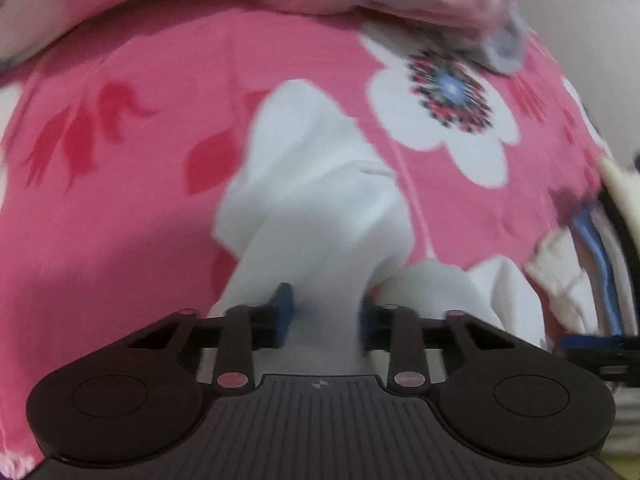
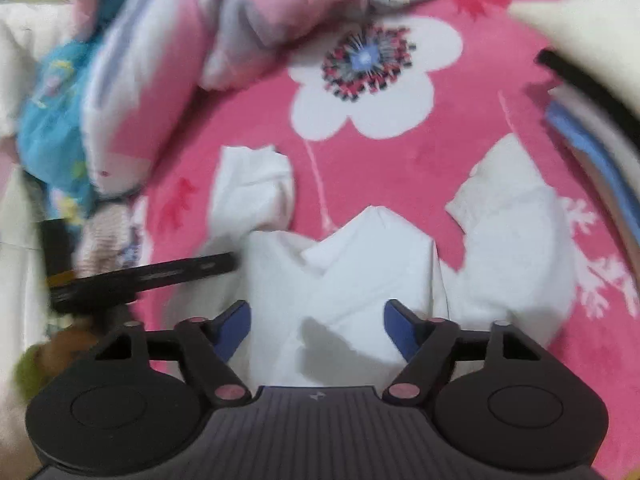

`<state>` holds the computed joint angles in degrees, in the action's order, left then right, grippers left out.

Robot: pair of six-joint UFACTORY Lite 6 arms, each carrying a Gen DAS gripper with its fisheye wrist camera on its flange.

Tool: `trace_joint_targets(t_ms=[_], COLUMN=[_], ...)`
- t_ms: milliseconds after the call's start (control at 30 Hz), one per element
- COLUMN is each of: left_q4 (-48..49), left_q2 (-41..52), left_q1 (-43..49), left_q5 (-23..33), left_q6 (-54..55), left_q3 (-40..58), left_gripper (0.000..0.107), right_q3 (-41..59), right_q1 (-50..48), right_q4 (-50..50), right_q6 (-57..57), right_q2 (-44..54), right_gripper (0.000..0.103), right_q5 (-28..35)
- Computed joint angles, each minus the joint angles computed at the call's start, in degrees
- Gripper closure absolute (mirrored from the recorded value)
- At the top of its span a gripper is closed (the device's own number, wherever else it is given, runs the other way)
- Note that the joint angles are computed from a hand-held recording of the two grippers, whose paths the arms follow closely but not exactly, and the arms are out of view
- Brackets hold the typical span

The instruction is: Fold clothes

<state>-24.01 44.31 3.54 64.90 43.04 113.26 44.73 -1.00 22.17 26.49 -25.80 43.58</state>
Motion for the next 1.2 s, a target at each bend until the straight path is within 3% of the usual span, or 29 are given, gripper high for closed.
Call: trace_joint_targets(t_ms=[67,133,167,200,300,433,567,667,733,800,867,967,1033,1200], left_q4=[0.0,-0.5,-0.8,-1.2,-2.8,-1.6,6.7,12.9,14.4,12.5,10.0,3.8,-0.5,-3.0], left_q2=[1.2,1.2,0.6,0.2,-1.4,-2.4,0.2,-0.2,-1.1,-2.2,-5.1,-12.1,-14.5,-21.3], left_q1=[1.5,3.4,4.3,5.6,11.1,19.2,24.2,24.8,25.3,26.5,27.9,28.6,28.1,21.7], left_q5=[0.8,0.3,-0.6,-0.6,1.3,5.0,6.6,4.5,3.4,3.1,1.3,-0.2,2.7,7.2], left_q6=[-2.2,-2.8,-2.8,-3.1,-4.0,-5.4,-6.2,-4.3,-2.4,-0.4,1.4,8.3,13.1,24.1], left_q3=[2.4,3.2,2.8,3.2,5.8,12.3,17.9,14.0,12.2,12.5,11.0,4.5,1.1,-16.4], left_gripper=[0.093,0.097,0.098,0.098,0.100,0.101,0.100,0.095,0.078,0.068,0.065,0.063,0.061,0.060], right_q3=[1.3,2.1,2.2,1.6,0.2,1.3,3.0,-0.7,-2.9,-3.0,-1.9,0.9,2.4,1.0], right_q1=[5.9,10.6,12.5,12.7,13.2,9.8,9.1,8.1,6.7,6.6,11.5,24.4,27.7,25.5], right_q4=[-5.3,-8.6,-9.5,-9.4,-17.2,-25.6,-33.1,-34.1,-33.9,-33.9,-36.8,-44.0,-42.5,-19.6], right_q6=[4.6,6.8,7.2,8.0,16.5,21.4,22.8,23.8,24.9,27.3,32.6,41.6,39.7,16.6], right_q2=[7.4,13.5,16.0,16.2,9.9,-1.0,-6.7,-8.4,-9.3,-11.1,-14.3,-17.9,-16.9,-4.5], right_gripper=[0.044,0.064,0.081,0.092,0.102,0.102,0.102,0.100,0.091,0.081,0.072,0.072,0.072,0.073], right_q5=[-3.8,-6.3,-7.7,-7.5,-3.2,9.4,21.9,24.8,25.7,25.8,26.9,29.3,26.0,4.8])
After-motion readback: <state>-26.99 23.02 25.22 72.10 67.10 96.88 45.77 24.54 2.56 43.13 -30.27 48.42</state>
